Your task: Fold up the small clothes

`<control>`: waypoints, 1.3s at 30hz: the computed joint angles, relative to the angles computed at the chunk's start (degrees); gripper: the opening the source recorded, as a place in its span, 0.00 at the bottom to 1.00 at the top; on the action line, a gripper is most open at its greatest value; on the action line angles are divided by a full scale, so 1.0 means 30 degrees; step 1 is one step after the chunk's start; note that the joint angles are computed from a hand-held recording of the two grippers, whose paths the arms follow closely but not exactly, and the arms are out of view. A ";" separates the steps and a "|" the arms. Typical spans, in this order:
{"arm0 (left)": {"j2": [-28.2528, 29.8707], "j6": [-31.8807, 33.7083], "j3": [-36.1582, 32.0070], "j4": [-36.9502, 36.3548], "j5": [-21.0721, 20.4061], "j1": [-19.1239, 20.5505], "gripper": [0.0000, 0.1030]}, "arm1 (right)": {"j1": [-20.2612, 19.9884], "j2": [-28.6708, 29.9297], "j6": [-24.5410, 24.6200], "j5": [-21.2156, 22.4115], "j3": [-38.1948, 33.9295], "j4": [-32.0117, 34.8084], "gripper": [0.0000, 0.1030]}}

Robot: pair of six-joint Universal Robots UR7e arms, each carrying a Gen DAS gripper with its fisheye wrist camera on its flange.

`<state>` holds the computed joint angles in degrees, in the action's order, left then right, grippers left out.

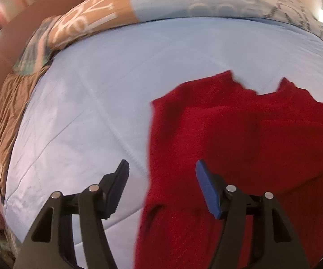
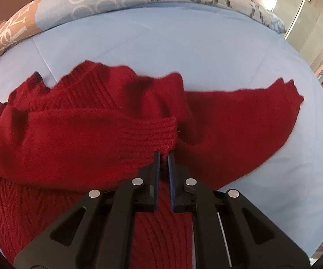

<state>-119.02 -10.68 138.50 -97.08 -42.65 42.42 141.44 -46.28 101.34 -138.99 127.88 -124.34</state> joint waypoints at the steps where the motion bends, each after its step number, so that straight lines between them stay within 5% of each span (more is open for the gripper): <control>1: 0.0070 0.0179 0.0372 -0.0452 -0.0210 -0.0288 0.61 | -0.0093 0.0054 -0.0073 0.0038 0.0199 -0.0424 0.07; 7: 0.1105 0.1014 0.1924 -0.2278 -0.0013 -0.0893 0.61 | 0.0024 -0.0310 -0.0357 0.0065 0.0662 -0.1783 0.10; 10: 0.1490 0.1352 0.2256 -0.2692 -0.0039 -0.0703 0.61 | 0.0891 -0.0821 0.0707 -0.0398 0.0153 -0.0079 0.11; 14: 0.1484 0.1203 0.2653 -0.2477 -0.0116 -0.0844 0.61 | 0.1340 -0.0628 -0.0755 -0.0750 -0.0222 -0.0957 0.30; 18: 0.1557 0.0877 0.2923 -0.2409 -0.0154 -0.0935 0.61 | 0.0432 0.0061 -0.2414 -0.0119 0.0215 -0.3064 0.30; 23: 0.2121 0.1039 0.2737 -0.2904 -0.0351 -0.0410 0.61 | -0.0364 0.0191 -0.2093 0.0542 0.1302 -0.5034 0.28; 29: 0.2485 0.0930 0.2019 -0.2400 -0.0825 -0.0460 0.61 | -0.0201 0.0053 -0.2392 0.0534 0.1210 -0.4708 0.29; 39: 0.1394 -0.2939 0.1478 -0.0169 -0.5419 -0.5702 0.61 | 0.2149 -0.2758 0.0742 0.1231 0.0241 0.1549 0.31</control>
<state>-114.84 -19.50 142.93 -97.59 -58.91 25.32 147.89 -54.55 103.57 -135.30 128.61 -119.70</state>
